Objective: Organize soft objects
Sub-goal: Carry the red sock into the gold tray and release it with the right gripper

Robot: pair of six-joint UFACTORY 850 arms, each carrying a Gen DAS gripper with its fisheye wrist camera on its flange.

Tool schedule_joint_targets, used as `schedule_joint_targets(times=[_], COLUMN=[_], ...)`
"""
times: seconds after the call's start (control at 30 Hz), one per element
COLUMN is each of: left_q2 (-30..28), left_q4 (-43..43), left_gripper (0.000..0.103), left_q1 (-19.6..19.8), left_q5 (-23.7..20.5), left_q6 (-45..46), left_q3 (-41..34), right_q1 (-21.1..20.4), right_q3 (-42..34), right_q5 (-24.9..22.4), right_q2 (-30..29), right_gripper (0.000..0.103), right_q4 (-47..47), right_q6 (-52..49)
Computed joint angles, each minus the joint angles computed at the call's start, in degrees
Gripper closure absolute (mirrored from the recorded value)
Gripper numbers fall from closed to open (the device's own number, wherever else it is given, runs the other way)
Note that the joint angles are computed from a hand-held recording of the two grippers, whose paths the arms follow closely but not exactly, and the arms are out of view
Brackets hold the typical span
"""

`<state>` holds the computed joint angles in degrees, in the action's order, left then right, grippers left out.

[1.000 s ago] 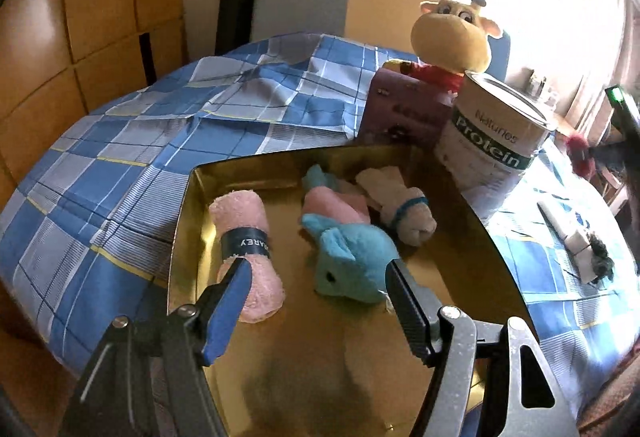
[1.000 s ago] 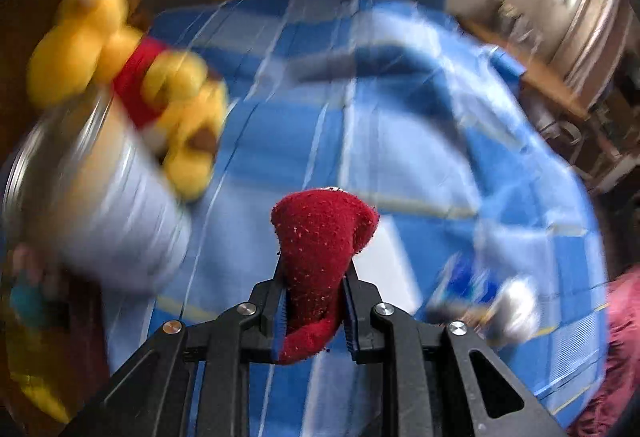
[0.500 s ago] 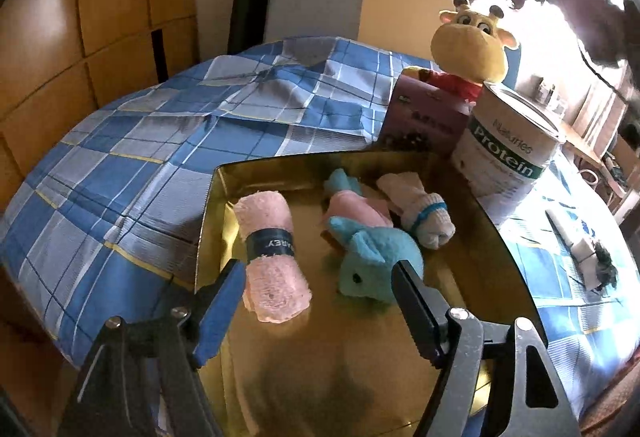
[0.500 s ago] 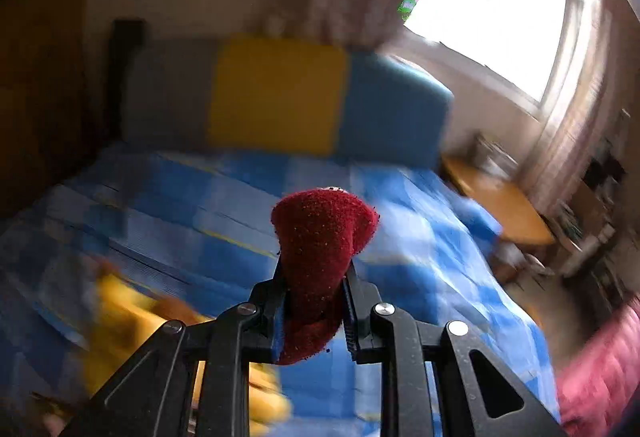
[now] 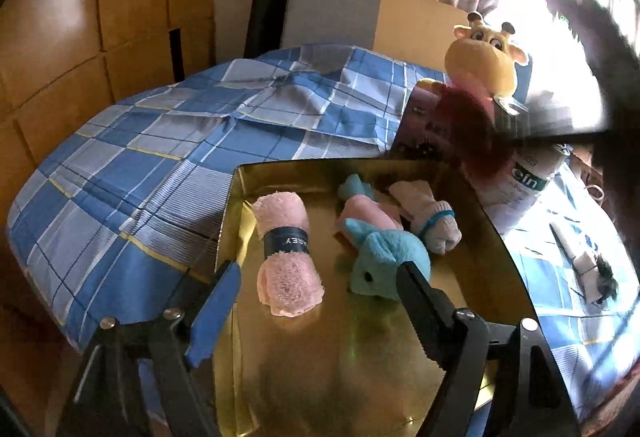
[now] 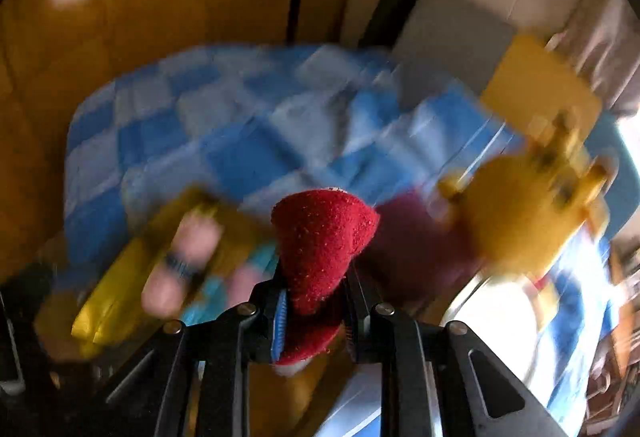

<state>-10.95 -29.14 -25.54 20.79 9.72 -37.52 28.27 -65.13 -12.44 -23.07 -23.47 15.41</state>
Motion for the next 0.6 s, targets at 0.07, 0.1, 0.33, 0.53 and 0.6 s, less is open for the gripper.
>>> schedule_joint_targets(times=[0.07,0.1,0.33,0.53,0.6], left_q2=[0.6,0.8,2.3,3.3,3.3], left_q4=[-0.8,-0.9,-1.3,-2.8,-3.2], left_gripper=[0.021,0.021,0.017,0.016,0.016], left_q1=[-0.2,-0.3,-1.1,-1.0,-0.8], left_q5=[0.3,0.4,0.6,1.3,1.1], left_q6=[0.3,0.3,-0.4,0.0,0.2], left_q3=[0.5,0.7,2.0,3.4,3.6], right_q1=[0.7,1.4,2.5,0.7,0.4], right_q3=[1.7,2.5,3.5,4.6,6.3], right_q5=[-1.0,-1.7,-1.9,4.3,6.5], right_q2=[-1.0,-1.1,-5.4,-5.7,-4.3], right_gripper=[0.081,0.081,0.081,0.064,0.061], right_q4=[-2.2,-6.1,-23.0,-20.0,-26.9], right_q6=[3.6,8.6,30.4,33.2,41.6])
